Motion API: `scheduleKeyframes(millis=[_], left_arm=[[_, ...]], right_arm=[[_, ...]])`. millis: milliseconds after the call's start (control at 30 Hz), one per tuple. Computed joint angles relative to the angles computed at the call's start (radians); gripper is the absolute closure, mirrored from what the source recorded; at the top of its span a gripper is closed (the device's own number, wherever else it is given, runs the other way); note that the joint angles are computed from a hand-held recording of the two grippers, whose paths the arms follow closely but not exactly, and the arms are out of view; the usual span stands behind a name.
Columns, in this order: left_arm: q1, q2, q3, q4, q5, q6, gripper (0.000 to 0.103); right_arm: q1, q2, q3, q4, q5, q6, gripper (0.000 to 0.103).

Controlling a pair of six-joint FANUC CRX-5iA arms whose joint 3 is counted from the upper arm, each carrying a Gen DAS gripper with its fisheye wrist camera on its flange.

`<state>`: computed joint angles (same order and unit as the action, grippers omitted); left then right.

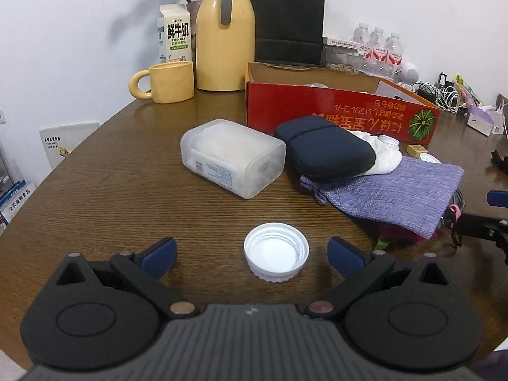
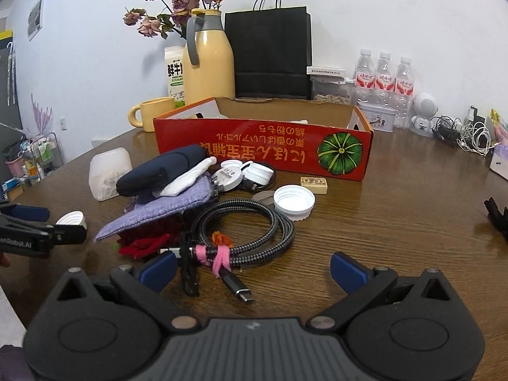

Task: Organize objects
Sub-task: 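Grasp the black braided cable with the right gripper while the left grasps the white bottle cap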

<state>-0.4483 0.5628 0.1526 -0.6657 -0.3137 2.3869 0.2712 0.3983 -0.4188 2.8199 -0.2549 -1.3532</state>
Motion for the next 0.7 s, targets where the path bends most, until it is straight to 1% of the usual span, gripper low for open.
scheduleKeyframes(millis=[33,67,100,133,167,200,233,300,367,400,533,600,633,667,700], left_arm=[[0.001,0.004,0.003,0.005,-0.001,-0.001,0.001],[-0.005,0.007,0.011,-0.021,-0.009,0.022,0.003],[-0.013,0.008,0.016,-0.05,-0.015,0.043,0.012],[-0.02,0.006,0.018,-0.081,-0.018,0.067,0.024],[-0.024,0.003,0.016,-0.103,-0.013,0.086,0.032],[-0.025,0.0,0.014,-0.112,-0.01,0.094,0.051],[-0.025,-0.003,0.012,-0.117,-0.005,0.103,0.062],[-0.015,-0.006,0.003,-0.097,0.014,0.093,0.062],[-0.017,-0.004,0.007,-0.112,0.011,0.115,0.062],[-0.017,-0.004,0.008,-0.114,0.009,0.12,0.062],[-0.017,-0.001,0.014,-0.122,0.003,0.138,0.062],[-0.016,-0.001,0.014,-0.123,0.001,0.141,0.062],[-0.016,0.0,0.015,-0.123,0.001,0.141,0.062],[-0.017,0.001,0.017,-0.125,-0.001,0.142,0.062],[-0.017,0.002,0.018,-0.127,-0.002,0.144,0.062]], right_arm=[[-0.002,0.001,0.004,0.009,0.003,-0.009,0.0],[-0.003,0.002,0.009,0.016,0.006,-0.014,0.0],[-0.005,0.004,0.015,0.025,0.01,-0.02,0.0],[-0.005,0.006,0.02,0.028,0.013,-0.02,0.0],[-0.005,0.009,0.026,0.027,0.015,-0.014,0.0],[-0.006,0.012,0.032,0.03,0.02,-0.013,0.0],[-0.007,0.017,0.04,0.034,0.026,-0.013,0.0],[-0.011,0.025,0.06,0.054,0.042,-0.024,0.0],[-0.013,0.036,0.081,0.064,0.057,-0.025,0.0],[-0.011,0.041,0.087,0.049,0.059,-0.007,0.0],[-0.005,0.064,0.11,-0.029,0.084,0.075,0.0],[0.016,0.077,0.096,-0.188,0.071,0.227,0.0],[0.025,0.082,0.093,-0.248,0.068,0.286,0.0],[0.024,0.087,0.1,-0.259,0.079,0.305,0.0],[0.017,0.092,0.113,-0.231,0.1,0.286,0.0]])
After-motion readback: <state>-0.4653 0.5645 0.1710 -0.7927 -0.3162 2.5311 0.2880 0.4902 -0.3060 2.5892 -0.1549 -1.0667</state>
